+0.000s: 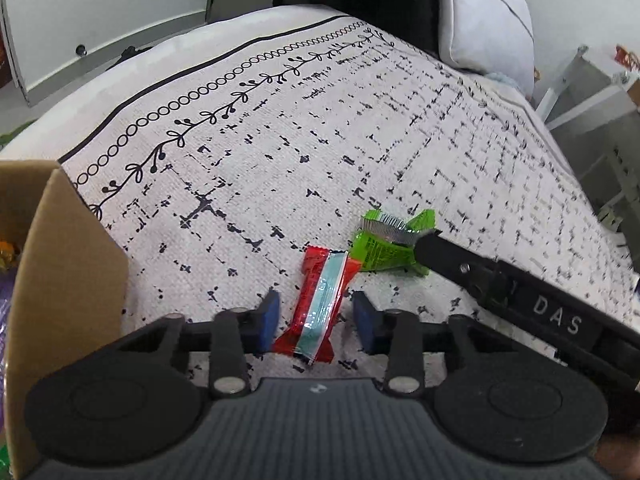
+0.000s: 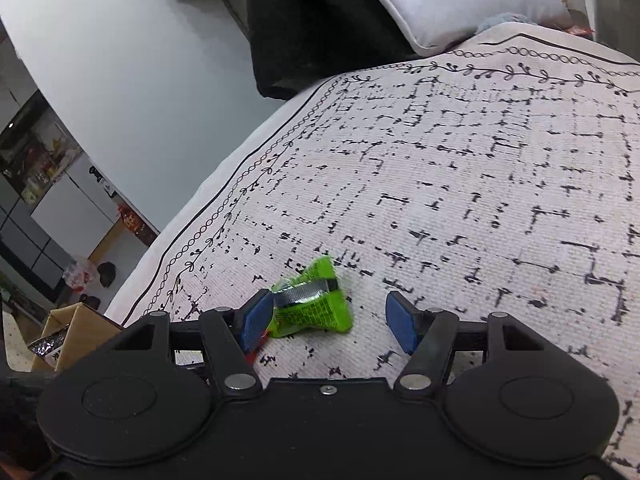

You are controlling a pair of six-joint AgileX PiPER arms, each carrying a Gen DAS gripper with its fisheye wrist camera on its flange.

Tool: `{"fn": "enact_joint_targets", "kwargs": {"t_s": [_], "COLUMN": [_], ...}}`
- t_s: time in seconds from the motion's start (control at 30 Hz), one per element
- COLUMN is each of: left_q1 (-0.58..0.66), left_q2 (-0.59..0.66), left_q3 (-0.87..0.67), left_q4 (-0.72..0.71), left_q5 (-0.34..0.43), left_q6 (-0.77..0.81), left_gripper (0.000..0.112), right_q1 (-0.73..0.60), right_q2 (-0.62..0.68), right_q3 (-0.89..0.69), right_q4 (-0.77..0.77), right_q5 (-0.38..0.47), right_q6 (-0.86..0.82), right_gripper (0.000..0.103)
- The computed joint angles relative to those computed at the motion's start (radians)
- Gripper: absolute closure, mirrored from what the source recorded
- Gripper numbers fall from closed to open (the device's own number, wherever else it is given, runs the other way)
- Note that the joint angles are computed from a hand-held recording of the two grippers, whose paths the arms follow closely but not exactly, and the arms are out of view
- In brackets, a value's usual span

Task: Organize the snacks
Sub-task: 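Grasp the red stick snack with the left gripper while the right gripper grasps the green packet, then carry the red stick and green packet over the box with both tools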

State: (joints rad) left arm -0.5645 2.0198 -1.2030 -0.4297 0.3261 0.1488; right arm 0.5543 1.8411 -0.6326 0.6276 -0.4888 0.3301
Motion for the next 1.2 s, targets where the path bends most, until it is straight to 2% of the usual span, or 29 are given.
{"fn": "enact_joint_targets", "kwargs": {"t_s": [0.03, 0.07, 0.17, 0.27, 0.3, 0.37, 0.5, 0.7, 0.83, 0.87, 0.97, 1.2], "left_q1": [-0.005, -0.006, 0.012, 0.011, 0.011, 0.013, 0.007, 0.004, 0.028, 0.027, 0.0, 0.043], "left_q2": [0.002, 0.001, -0.003, -0.018, -0.025, -0.039, -0.075, -0.147, -0.205, -0.22, -0.288, -0.448], "left_q3": [-0.003, -0.002, -0.001, 0.013, 0.021, 0.031, 0.054, 0.109, 0.118, 0.118, 0.14, 0.21], "left_q4": [0.048, 0.059, -0.001, 0.027, 0.029, 0.028, 0.067, 0.08, -0.011, -0.005, 0.132, 0.086], "left_q5": [-0.001, -0.002, 0.012, 0.004, -0.002, -0.007, -0.009, -0.001, 0.06, 0.073, 0.069, 0.137], "left_q6": [-0.043, -0.056, -0.015, -0.05, -0.054, -0.056, -0.092, -0.104, -0.05, -0.056, -0.172, -0.141], "left_gripper": [0.089, 0.09, 0.092, 0.092, 0.092, 0.092, 0.092, 0.092, 0.093, 0.093, 0.093, 0.093], "right_q1": [0.0, -0.003, -0.013, -0.004, 0.007, 0.009, 0.041, 0.105, 0.159, 0.177, 0.233, 0.395], "right_q2": [0.006, 0.014, 0.042, 0.059, 0.061, 0.044, 0.011, -0.088, -0.152, -0.172, -0.229, -0.3], "right_q3": [-0.008, -0.02, -0.058, -0.086, -0.093, -0.094, -0.096, -0.042, -0.033, -0.037, -0.038, -0.096], "right_q4": [-0.001, -0.002, 0.008, 0.057, 0.111, 0.116, 0.277, 0.429, 0.591, 0.65, 0.778, 1.074], "right_q5": [0.002, 0.007, 0.015, 0.022, 0.017, 0.061, 0.087, 0.042, 0.021, 0.012, -0.027, -0.15], "right_q6": [-0.008, -0.021, -0.067, -0.136, -0.198, -0.221, -0.377, -0.461, -0.579, -0.636, -0.739, -0.953], "right_gripper": [0.041, 0.041, 0.041, 0.041, 0.047, 0.061, 0.066, 0.071, 0.072, 0.072, 0.072, 0.072]}}
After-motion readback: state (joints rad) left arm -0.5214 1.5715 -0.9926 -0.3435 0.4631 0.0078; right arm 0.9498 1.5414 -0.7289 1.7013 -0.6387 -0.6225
